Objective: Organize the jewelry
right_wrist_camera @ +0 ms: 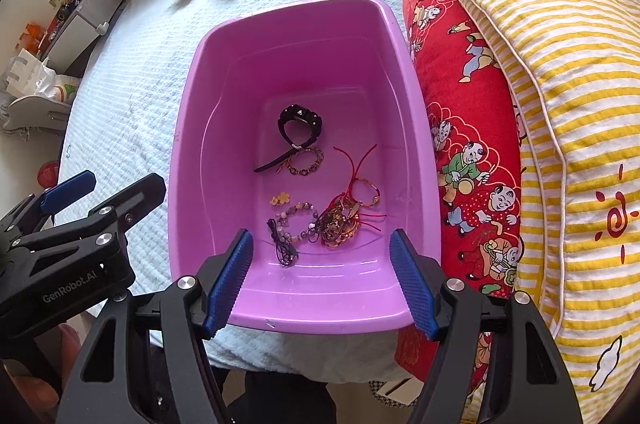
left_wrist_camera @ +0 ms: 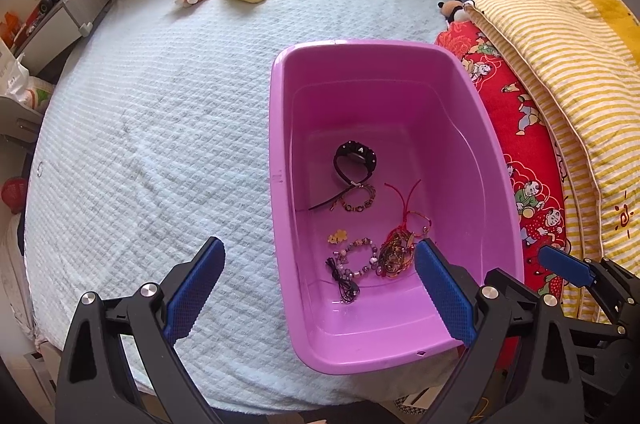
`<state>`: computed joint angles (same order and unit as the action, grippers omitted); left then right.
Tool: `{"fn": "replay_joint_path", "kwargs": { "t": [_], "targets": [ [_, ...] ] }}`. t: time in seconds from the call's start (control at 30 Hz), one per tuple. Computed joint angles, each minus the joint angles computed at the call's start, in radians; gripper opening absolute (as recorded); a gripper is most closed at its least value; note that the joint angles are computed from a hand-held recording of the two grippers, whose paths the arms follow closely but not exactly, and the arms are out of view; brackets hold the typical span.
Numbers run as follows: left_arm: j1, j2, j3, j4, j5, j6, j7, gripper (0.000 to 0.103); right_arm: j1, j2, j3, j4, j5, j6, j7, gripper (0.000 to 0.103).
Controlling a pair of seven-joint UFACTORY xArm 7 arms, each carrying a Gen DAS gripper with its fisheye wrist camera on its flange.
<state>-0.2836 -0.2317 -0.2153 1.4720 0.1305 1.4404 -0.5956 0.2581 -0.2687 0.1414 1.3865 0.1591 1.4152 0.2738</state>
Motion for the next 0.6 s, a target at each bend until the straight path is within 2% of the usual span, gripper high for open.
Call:
{"fn": "replay_joint_path", "kwargs": {
  "t": [0.6],
  "targets": [
    [0.001, -0.006, 0.0, -0.004, -0.006, 0.01, -0.001, 0.094, 0.007, 0.004, 0.004, -0.002, 0.0, 0.0, -0.002, 0.068]
  ]
}}
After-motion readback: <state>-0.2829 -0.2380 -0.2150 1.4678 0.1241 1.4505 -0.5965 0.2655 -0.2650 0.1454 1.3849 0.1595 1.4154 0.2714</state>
